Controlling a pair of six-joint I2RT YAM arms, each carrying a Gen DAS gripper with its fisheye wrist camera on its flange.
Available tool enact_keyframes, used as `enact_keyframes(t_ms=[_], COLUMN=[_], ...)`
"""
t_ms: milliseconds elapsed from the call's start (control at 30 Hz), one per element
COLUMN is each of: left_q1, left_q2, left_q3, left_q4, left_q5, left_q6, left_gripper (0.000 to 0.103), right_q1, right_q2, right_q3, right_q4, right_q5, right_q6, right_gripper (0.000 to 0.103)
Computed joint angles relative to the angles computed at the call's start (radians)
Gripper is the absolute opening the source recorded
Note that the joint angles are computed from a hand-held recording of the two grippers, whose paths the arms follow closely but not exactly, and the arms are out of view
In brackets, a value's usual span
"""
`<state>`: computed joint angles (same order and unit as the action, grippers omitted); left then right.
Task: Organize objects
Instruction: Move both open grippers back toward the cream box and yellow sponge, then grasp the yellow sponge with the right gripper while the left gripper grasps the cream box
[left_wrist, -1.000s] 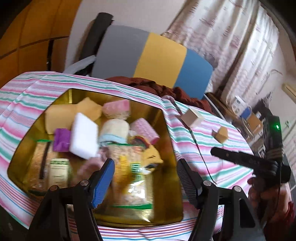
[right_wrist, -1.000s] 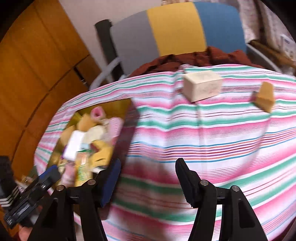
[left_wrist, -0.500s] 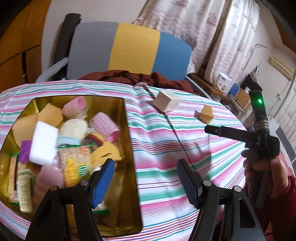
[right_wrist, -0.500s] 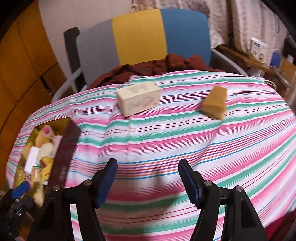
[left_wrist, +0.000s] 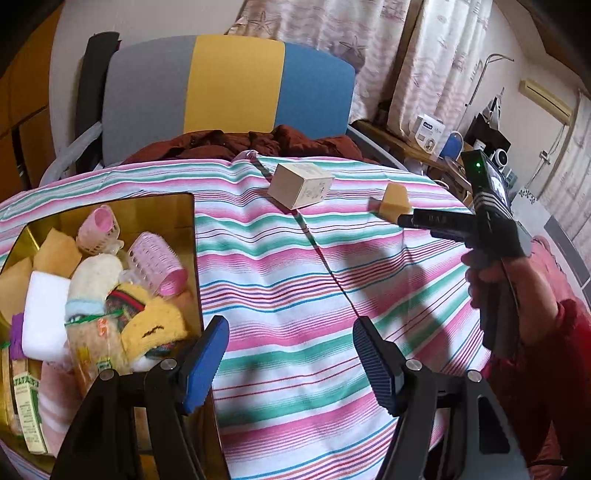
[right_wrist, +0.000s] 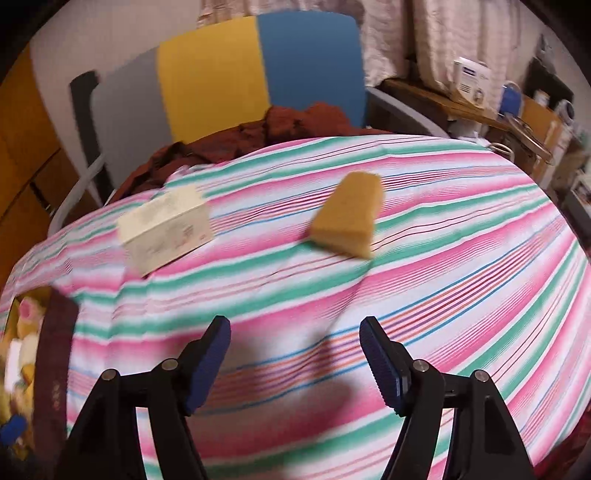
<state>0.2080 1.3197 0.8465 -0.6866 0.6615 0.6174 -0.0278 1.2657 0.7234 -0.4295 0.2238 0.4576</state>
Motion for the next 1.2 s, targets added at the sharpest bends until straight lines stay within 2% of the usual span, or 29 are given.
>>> enact_keyframes(t_ms=[267, 333, 433, 600, 633, 700, 733, 767, 867, 1033, 1067, 1133, 1200], left_q1=[-0.076, -0.098, -0.124, -0.163, -0.17, -0.186, -0.195, -0.206, -0.246, -0.335, -0.352, -0.388, -0.434], left_q2=[0.024, 0.024, 0.03, 0.083, 0.094, 0.124, 0.145, 0.162, 0.216, 0.341, 0.378, 0.443, 0.515], left_q3=[0.019, 0.021, 0.028, 0.072, 0.08, 0.103, 0.121, 0.136, 0.188, 0.307, 0.342, 0.403, 0.48], left_q4=[0.036, 0.047, 0.059, 0.059, 0.064, 0.076, 0.08, 0.089, 0.108, 0.156, 0.16, 0.164, 0.166], left_q5=[-0.042, -0.052, -0.068, -0.098, -0.105, -0.124, -0.133, -0.142, -0.174, -0.225, -0.233, -0.27, -0.322], left_q6=[-0.049, -0.056, -0.063, -0.07, -0.074, -0.085, -0.093, -0.105, -0.136, -0.192, -0.203, -0.218, -0.214], left_gripper=[0.071, 0.071, 0.071, 0.071, 0.071, 0.071, 0.071, 0.071, 0.071, 0.071, 0.072, 0.084, 0.087], right_q1=[-0.15, -0.159, -0.158, -0.189, -0.198, -0.224, -0.241, -0.257, -0.303, -0.344, -0.348, -0.355, -0.363], right_q2=[0.119, 0.177, 0.267, 0.441, 0.459, 0.491, 0.502, 0.508, 0.477, 0.377, 0.346, 0.282, 0.239], right_q3=[0.067, 0.112, 0.186, 0.327, 0.338, 0.354, 0.358, 0.355, 0.313, 0.25, 0.228, 0.174, 0.122], right_q4=[0.094, 0.112, 0.124, 0.087, 0.085, 0.083, 0.078, 0.075, 0.102, 0.03, 0.015, 0.002, 0.027], right_q5=[-0.069, -0.07, -0.04, -0.058, -0.068, -0.114, -0.148, -0.172, -0.257, -0.339, -0.346, -0.363, -0.377], right_q6=[-0.032, -0.023, -0.02, -0.002, -0.006, -0.02, -0.027, -0.026, -0.022, -0.043, -0.045, -0.043, -0.037], right_gripper=[0.083, 0.083, 0.091, 0.09, 0.089, 0.075, 0.058, 0.053, 0.05, 0.049, 0.049, 0.049, 0.049])
